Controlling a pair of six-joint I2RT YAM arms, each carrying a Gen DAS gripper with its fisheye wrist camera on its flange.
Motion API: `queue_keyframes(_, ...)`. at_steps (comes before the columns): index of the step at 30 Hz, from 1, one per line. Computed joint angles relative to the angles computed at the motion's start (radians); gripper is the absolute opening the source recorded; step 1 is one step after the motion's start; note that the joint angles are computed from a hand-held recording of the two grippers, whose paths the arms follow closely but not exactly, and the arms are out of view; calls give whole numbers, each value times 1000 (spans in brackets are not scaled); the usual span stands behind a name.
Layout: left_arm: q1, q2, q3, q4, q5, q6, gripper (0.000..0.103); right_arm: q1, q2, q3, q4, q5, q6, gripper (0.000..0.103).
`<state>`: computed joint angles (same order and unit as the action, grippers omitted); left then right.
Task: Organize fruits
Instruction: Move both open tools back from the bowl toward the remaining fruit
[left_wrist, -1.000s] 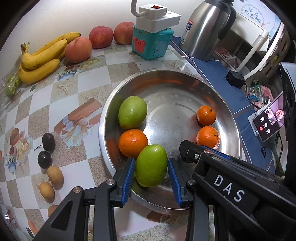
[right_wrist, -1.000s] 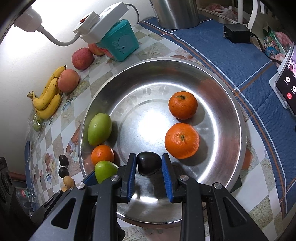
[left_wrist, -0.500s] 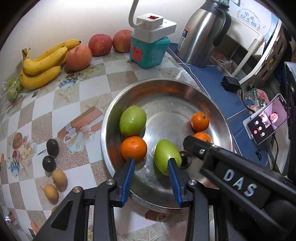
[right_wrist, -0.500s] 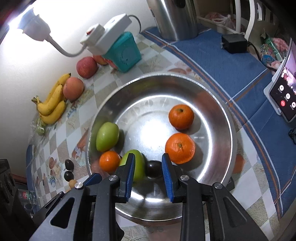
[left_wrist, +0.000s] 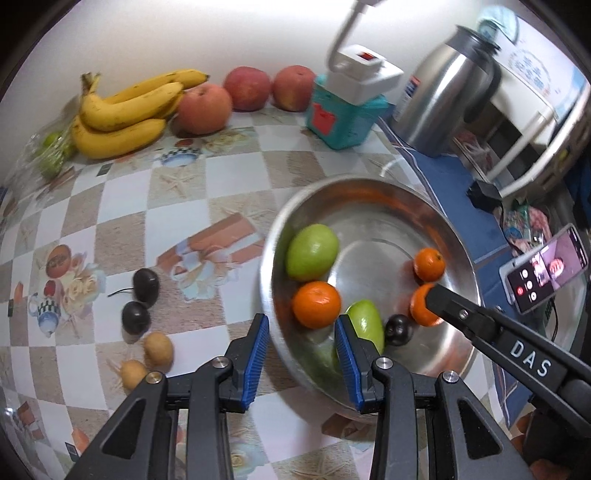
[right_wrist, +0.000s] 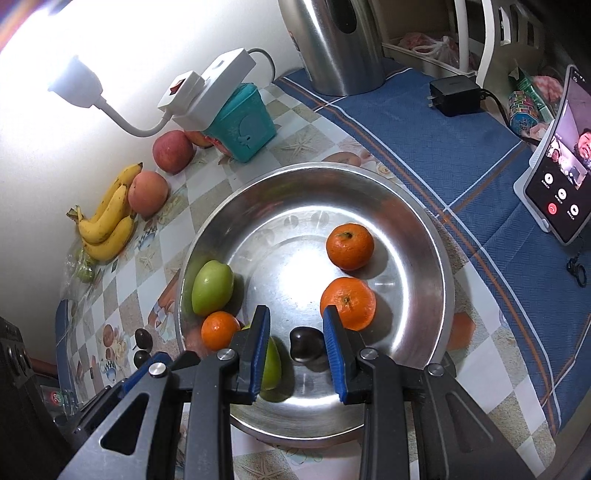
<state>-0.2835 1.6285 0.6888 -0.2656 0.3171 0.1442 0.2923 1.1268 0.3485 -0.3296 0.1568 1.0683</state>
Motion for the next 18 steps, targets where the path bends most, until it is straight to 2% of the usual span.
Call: queue_keyframes(18,230,39,96,-62,8,-30,41,35,52,28,15,-3,-8,30)
